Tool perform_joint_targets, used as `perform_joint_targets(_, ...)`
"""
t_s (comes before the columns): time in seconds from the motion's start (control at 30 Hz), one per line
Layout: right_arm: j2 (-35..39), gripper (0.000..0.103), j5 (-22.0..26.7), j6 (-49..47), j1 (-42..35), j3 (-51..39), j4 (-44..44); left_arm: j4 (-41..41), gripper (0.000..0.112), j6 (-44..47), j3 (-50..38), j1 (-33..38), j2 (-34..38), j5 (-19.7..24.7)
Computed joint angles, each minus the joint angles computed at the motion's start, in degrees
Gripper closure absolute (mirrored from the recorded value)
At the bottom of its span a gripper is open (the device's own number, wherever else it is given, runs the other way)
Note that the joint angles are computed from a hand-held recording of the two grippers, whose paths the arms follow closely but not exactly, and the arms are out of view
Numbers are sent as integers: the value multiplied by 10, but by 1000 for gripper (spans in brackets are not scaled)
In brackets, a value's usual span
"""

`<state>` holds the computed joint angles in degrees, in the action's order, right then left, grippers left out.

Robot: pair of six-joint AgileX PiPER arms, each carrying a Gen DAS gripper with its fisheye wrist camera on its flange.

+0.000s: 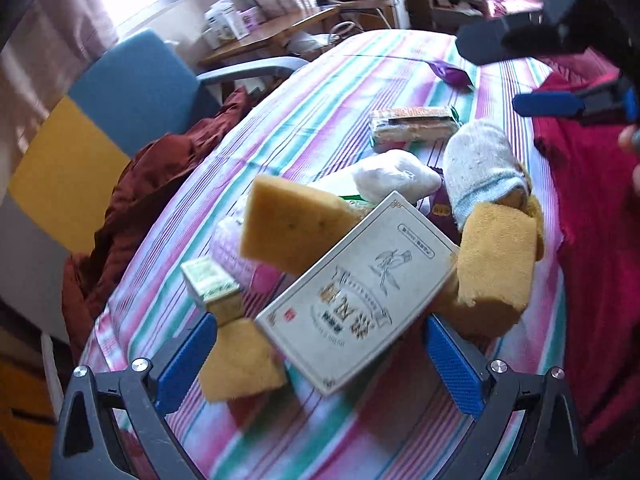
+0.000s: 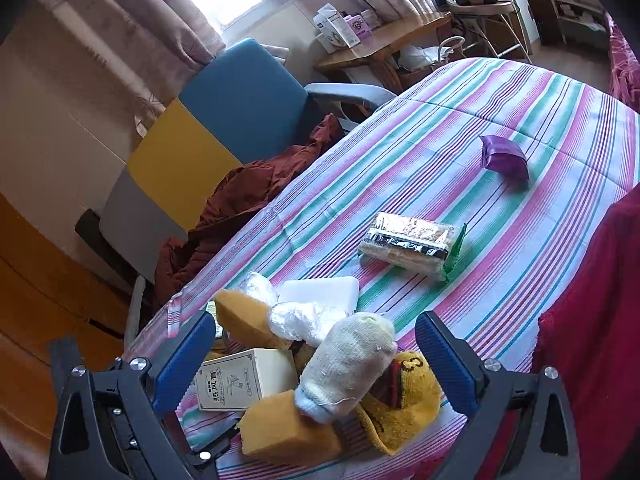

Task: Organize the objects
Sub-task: 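Move the left tool to the item pile and grasp the white box, then grasp the white sock bundle with the right tool while the left tool lifts the box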

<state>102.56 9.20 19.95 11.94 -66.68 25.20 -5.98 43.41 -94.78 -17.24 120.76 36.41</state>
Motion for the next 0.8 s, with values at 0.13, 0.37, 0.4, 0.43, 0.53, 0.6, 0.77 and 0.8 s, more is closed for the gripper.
perform_joint_targets(0.13,6,1,12,-74,-4,-6,73,-34,42,24,-23,2,20,31)
perform_joint_targets(0.37,25,13,49,-14,5,-37,-13,-146,54,45,61,32,-37,11)
perform_joint_targets(0.4,30,16,60,14,9,-47,-48,-155,54,44,81,36,-49,3)
perform_joint_targets(0.43,35,17,70,35,13,-55,-76,-163,55,42,101,39,-62,-6)
perform_joint_targets(0.53,43,18,92,115,24,-72,-174,-195,55,42,153,49,-99,-21)
perform_joint_targets(0.6,53,18,116,159,34,-88,-233,-220,55,42,181,61,-120,-24)
perform_joint_targets(0.77,109,40,231,232,67,-168,-361,-267,56,52,238,97,-155,-31)
perform_joint_targets(0.8,117,43,241,227,71,-177,-365,-276,56,56,249,104,-162,-30)
